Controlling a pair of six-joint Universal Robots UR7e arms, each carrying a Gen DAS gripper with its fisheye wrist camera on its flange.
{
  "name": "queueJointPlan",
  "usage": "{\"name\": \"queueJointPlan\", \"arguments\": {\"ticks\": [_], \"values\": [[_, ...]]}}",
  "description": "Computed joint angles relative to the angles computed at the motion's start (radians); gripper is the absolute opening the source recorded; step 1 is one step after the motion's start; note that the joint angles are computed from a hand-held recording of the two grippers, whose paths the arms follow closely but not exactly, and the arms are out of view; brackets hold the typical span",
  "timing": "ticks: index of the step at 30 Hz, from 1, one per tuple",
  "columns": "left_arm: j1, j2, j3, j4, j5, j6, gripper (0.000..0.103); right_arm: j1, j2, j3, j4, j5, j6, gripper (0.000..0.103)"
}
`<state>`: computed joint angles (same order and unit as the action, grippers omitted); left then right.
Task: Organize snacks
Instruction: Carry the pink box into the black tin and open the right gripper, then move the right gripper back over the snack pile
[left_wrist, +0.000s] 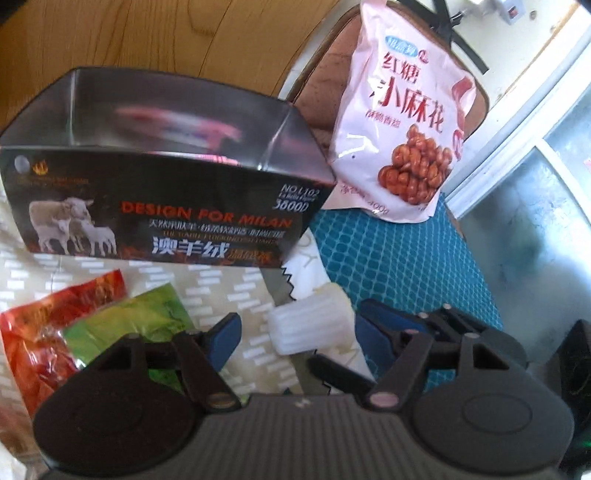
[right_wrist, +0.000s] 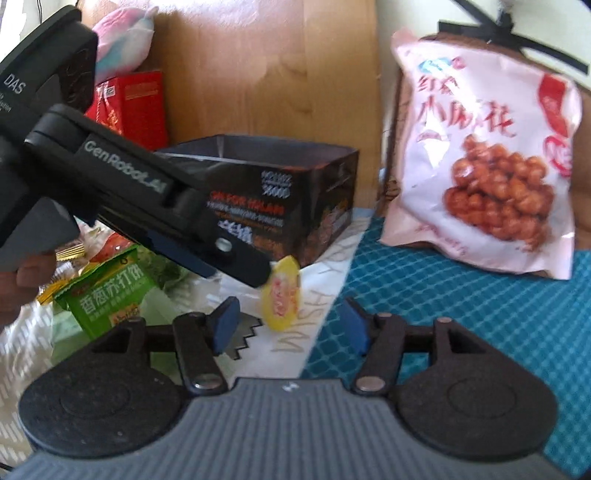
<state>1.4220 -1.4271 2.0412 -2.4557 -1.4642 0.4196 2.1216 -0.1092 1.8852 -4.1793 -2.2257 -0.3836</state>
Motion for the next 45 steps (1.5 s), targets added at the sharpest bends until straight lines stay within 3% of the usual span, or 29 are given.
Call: {"name": "queueJointPlan", "arguments": {"ticks": [5,6,8,11,15,18,21,27,29,30,34,38,40,45], "values": [[-0.003,0.012,0.016,-0.038,0.001,-0.004,0.074,-0.004,-0.003,-0.012,0.041,0.019,-0.007,0.058],[-0.004,0.012,0.028,-0.06,0.001,0.003,0.072,-0.006,-0.009,-0.006,0.05,0.025,0.009,0.047],[-0.004,0.009,0.04,-0.069,-0.004,0.017,0.052,-0.016,-0.022,-0.014,0.091,0.036,0.027,0.031],[-0.007,-0.007,0.054,-0.077,-0.002,0.012,0.051,0.004,0.0,-0.037,0.066,0.008,0.001,0.029],[0.009,-0.072,0.054,-0.068,-0.065,0.005,0.05,0.053,0.043,-0.108,-0.015,-0.016,-0.126,0.027],[0.013,-0.103,0.039,-0.104,-0.103,-0.004,0.05,0.075,0.051,-0.171,-0.036,0.0,-0.185,0.027],[-0.004,-0.096,0.019,-0.175,-0.08,0.004,0.05,0.075,0.059,-0.243,-0.018,0.017,-0.215,0.027],[-0.014,0.019,-0.069,-0.275,-0.006,-0.05,0.051,0.03,0.066,-0.374,0.12,0.039,-0.169,0.026],[-0.015,0.053,-0.078,-0.318,0.03,-0.074,0.058,0.021,0.075,-0.41,0.167,0.019,-0.152,0.027],[-0.015,0.06,-0.079,-0.331,0.043,-0.076,0.067,0.02,0.081,-0.425,0.173,-0.002,-0.151,0.032],[0.0,0.047,-0.052,-0.487,0.065,-0.001,0.078,0.018,0.076,-0.379,0.068,-0.005,-0.14,0.05],[0.013,0.08,-0.068,-0.685,0.198,-0.003,0.086,0.014,0.098,-0.369,-0.085,-0.064,-0.176,0.056],[0.03,0.097,-0.106,-0.655,0.245,-0.059,0.086,0.002,0.088,-0.346,-0.1,-0.085,-0.119,0.056],[0.079,0.103,-0.155,-0.485,0.192,-0.146,0.08,-0.027,0.02,-0.228,-0.073,0.001,0.109,0.057]]}}
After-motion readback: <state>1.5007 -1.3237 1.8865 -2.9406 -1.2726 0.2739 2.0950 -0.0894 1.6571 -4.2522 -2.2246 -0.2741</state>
